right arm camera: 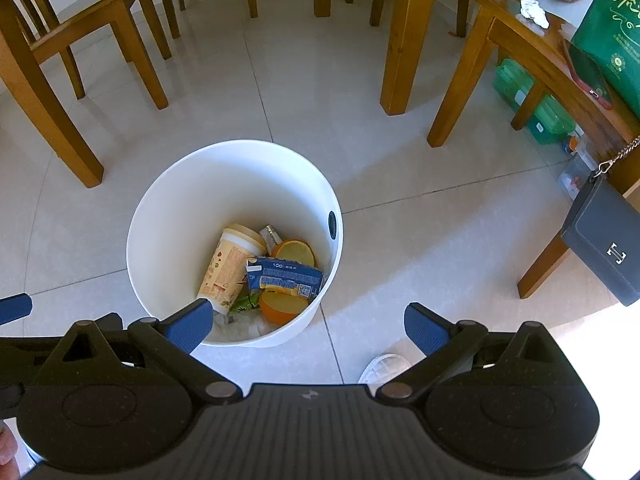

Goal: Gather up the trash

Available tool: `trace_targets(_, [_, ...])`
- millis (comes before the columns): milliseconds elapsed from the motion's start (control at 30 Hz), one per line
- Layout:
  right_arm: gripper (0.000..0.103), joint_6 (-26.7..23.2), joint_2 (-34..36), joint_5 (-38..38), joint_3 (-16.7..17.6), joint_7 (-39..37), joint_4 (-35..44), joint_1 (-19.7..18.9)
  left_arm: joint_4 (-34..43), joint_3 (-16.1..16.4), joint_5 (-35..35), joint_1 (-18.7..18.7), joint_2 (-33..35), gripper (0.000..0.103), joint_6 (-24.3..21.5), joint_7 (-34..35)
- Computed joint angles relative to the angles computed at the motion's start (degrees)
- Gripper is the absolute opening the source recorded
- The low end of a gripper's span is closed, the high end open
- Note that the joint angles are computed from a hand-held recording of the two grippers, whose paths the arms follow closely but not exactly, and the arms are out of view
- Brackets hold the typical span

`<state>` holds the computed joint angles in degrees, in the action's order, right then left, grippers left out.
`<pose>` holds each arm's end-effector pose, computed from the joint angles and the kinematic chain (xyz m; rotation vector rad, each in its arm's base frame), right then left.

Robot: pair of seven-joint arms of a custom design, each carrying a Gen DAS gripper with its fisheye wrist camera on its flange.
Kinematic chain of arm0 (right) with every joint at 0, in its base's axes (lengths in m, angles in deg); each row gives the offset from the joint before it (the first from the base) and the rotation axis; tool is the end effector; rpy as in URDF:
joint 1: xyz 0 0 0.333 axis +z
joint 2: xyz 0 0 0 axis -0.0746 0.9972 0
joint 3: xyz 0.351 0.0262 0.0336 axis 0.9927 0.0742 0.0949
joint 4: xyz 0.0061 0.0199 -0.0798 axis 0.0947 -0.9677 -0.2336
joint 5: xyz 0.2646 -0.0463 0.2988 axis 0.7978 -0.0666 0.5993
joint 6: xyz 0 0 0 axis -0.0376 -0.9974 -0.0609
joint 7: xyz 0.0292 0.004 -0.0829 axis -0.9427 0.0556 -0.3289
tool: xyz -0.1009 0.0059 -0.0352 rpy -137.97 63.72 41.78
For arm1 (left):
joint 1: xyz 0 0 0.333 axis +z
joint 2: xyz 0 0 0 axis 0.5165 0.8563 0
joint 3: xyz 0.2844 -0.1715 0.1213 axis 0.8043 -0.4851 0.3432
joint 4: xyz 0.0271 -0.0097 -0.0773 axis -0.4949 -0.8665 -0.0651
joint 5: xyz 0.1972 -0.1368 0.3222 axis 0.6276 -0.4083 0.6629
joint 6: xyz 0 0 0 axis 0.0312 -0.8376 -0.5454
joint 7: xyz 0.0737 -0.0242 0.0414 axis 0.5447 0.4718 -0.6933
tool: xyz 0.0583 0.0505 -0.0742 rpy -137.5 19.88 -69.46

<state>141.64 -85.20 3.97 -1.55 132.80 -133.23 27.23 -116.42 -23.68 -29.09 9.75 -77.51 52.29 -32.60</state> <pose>0.4414 0.4121 0.6374 -2.2263 1.5975 -0.2882 0.4180 -0.3756 0.7589 -2.0872 1.8080 -0.9227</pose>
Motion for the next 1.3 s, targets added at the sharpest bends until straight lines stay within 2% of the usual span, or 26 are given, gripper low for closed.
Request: trace_targets(1300, [0.103, -0.4, 0.0, 1.1, -0.2, -0.3, 0.2, -0.3, 1.1, 0.1, -1.6, -0.6, 1.0, 0.101, 0.4, -0.2])
